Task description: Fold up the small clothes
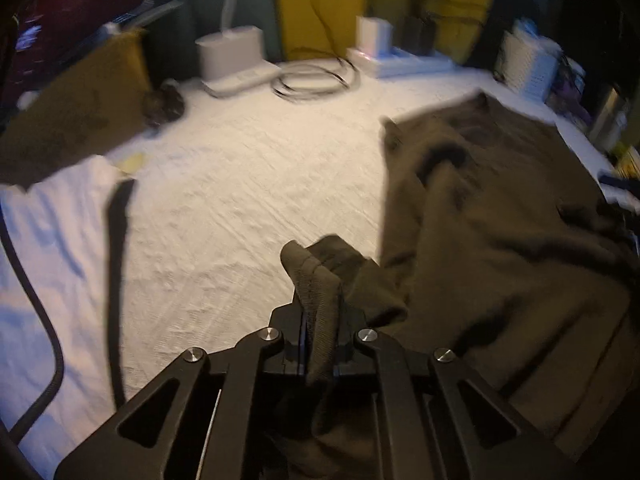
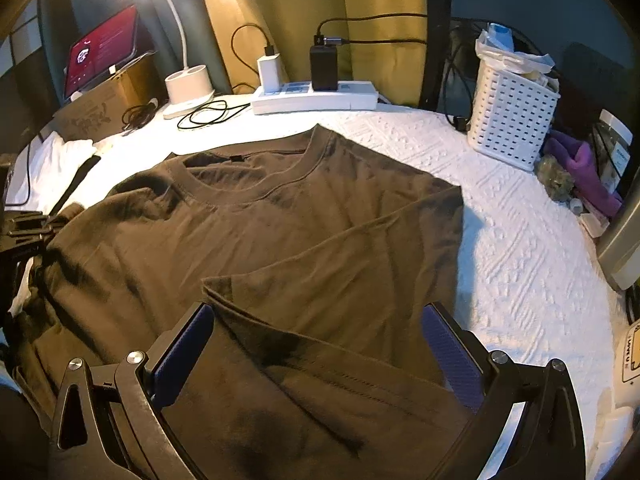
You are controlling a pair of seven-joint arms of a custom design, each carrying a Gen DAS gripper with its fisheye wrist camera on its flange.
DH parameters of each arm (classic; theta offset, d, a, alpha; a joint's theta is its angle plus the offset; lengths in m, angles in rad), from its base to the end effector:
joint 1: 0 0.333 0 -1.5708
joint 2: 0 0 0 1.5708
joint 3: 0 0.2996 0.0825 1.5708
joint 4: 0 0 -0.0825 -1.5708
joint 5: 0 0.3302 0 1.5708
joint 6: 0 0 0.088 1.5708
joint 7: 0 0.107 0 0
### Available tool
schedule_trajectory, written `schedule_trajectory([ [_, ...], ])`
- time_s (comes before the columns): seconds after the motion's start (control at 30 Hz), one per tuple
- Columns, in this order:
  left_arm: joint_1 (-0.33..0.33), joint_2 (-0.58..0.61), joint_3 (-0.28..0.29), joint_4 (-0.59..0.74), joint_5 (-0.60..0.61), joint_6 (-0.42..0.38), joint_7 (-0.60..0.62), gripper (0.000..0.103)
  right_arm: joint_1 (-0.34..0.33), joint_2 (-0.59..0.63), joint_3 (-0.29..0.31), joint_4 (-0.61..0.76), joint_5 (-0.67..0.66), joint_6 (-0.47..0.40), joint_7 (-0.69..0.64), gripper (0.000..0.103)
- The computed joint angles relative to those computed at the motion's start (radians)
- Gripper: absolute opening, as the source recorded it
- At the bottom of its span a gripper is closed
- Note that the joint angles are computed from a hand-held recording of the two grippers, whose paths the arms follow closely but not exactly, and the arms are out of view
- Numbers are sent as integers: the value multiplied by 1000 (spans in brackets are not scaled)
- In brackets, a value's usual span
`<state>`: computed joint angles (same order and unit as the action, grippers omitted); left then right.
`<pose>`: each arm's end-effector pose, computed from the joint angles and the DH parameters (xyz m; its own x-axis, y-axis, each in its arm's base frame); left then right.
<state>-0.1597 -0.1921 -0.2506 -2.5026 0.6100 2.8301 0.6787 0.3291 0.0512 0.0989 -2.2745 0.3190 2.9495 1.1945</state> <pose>0.3976 -0.2072 0.4211 -0.0553 -0.9982 -0.0244 -0.8193 0.0593 -0.5703 0.4877 0.1992 0.4240 0.4915 -0.8707 -0.0161 -0.7051 -0.3871 -0.5942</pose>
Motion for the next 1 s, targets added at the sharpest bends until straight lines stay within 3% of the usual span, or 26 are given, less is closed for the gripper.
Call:
schedule_trajectory([
  [0.1,115,-44,-75,14,251,-43,-311,6,-2,-6,3,-7,28,0,-22,103],
  [0.17,149,-70,-104,21,393,-97,-488,6,-3,-8,3,-9,37,4,-29,103],
  [0.27,141,-53,-110,33,490,-170,-582,6,-5,-11,3,-11,66,11,-47,103],
  [0.33,109,-45,-82,20,458,-179,-562,7,-5,-12,3,-14,76,14,-52,103],
  [0.43,62,-86,-6,-33,344,-116,-462,10,-5,-17,2,-22,80,11,-56,103],
  [0.53,46,-142,55,-89,211,-39,-333,22,-7,-14,-2,-26,77,5,-50,103],
  [0.73,122,-186,12,-47,220,-58,-239,39,-10,-5,-1,-11,74,9,-47,103],
  [0.9,106,-32,24,75,187,-2,-73,40,-1,6,1,20,35,15,-33,103],
  [1.0,52,99,41,153,69,10,91,40,2,8,5,34,35,18,-38,103],
])
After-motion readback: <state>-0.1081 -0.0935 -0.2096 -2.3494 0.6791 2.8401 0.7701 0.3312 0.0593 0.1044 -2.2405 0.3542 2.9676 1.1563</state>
